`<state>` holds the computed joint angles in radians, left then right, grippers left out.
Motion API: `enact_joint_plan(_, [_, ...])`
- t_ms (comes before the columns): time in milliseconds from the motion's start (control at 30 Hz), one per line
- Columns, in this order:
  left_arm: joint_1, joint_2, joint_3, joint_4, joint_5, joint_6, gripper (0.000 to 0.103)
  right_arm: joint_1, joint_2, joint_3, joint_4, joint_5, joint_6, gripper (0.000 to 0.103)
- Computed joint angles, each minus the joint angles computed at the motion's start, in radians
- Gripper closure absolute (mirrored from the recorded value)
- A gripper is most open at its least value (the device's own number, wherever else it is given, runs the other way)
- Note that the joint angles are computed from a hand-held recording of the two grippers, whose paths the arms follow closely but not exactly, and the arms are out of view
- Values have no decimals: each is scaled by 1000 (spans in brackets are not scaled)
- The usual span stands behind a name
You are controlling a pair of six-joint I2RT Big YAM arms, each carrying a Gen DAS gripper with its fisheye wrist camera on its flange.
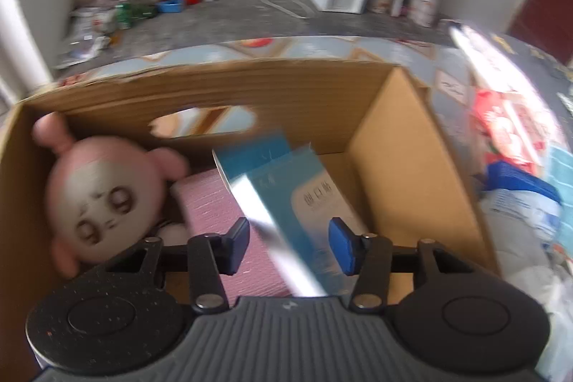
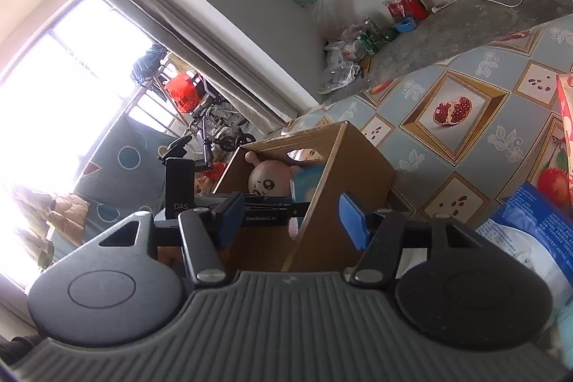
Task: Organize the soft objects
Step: 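Carry the blue-and-white box into the cardboard box and release it, then move the left gripper back over the bed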
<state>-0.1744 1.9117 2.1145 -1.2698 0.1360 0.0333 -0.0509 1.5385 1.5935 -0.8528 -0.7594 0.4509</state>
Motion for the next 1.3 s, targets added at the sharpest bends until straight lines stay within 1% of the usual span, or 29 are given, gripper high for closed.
enact_joint_plan(67, [3, -22, -27, 20, -16, -26, 52, 1, 3, 3, -4, -3, -2, 43])
enact_joint_plan(133, [6, -34, -44, 30, -12, -37, 56, 3, 5, 3, -3, -3, -3, 43])
enact_joint_plan(167, [5, -33, -44, 26, -11, -37, 61, 4, 6, 2, -3, -2, -4, 43])
enact_joint_plan(200, [5, -29, -42, 23, -1, -37, 70, 5, 7, 1, -1, -2, -3, 43])
enact_joint_plan(233, [5, -24, -39, 22, 10, -42, 73, 5, 7, 0, -1, -4, -2, 43])
enact_joint_plan(300, [2, -24, -45, 43, 24, -46, 83, 6, 7, -4, 0, -7, 2, 43])
enact_joint_plan(433, [-22, -4, -30, 70, 12, -18, 87, 8, 2, -10, -8, -8, -4, 43])
enact_joint_plan(500, [-30, 11, -17, 74, 12, -19, 87, 6, -4, -17, -8, -10, -6, 43])
enact_joint_plan(567, [-38, 17, -16, 87, -12, -23, 86, 3, -10, -24, -5, -8, -5, 43])
enact_joint_plan(667, [-34, 19, -13, 93, -4, -43, 85, -6, -21, -38, -4, -3, -8, 43])
enact_joint_plan(733, [-32, 4, -28, 110, -14, -58, 80, -11, -33, -46, -6, 3, -10, 43])
enact_joint_plan(800, [-33, -22, -50, 135, -32, -59, 65, -17, -48, -59, -3, 8, -7, 41])
enact_joint_plan(867, [-36, -48, -66, 150, -54, -63, 58, -26, -70, -73, -2, 22, -6, 40])
enact_joint_plan(900, [-38, -63, -73, 156, -65, -66, 53, -30, -83, -82, -1, 36, -10, 39])
enact_joint_plan(1000, [-41, -126, -108, 182, -79, -84, 45, -42, -136, -104, -7, 103, -28, 35])
enact_joint_plan(1033, [-42, -154, -125, 193, -80, -90, 44, -48, -156, -110, -15, 130, -38, 34])
enact_joint_plan(1100, [-45, -220, -169, 222, -70, -112, 33, -62, -201, -121, -29, 194, -56, 30])
enact_joint_plan(1133, [-45, -263, -204, 249, -55, -122, 30, -70, -225, -127, -37, 223, -67, 27])
enact_joint_plan(1200, [-52, -355, -286, 318, -23, -138, 17, -91, -277, -139, -54, 284, -91, 24])
enact_joint_plan(1300, [-79, -487, -394, 391, -12, -159, 9, -130, -360, -162, -88, 361, -126, 21])
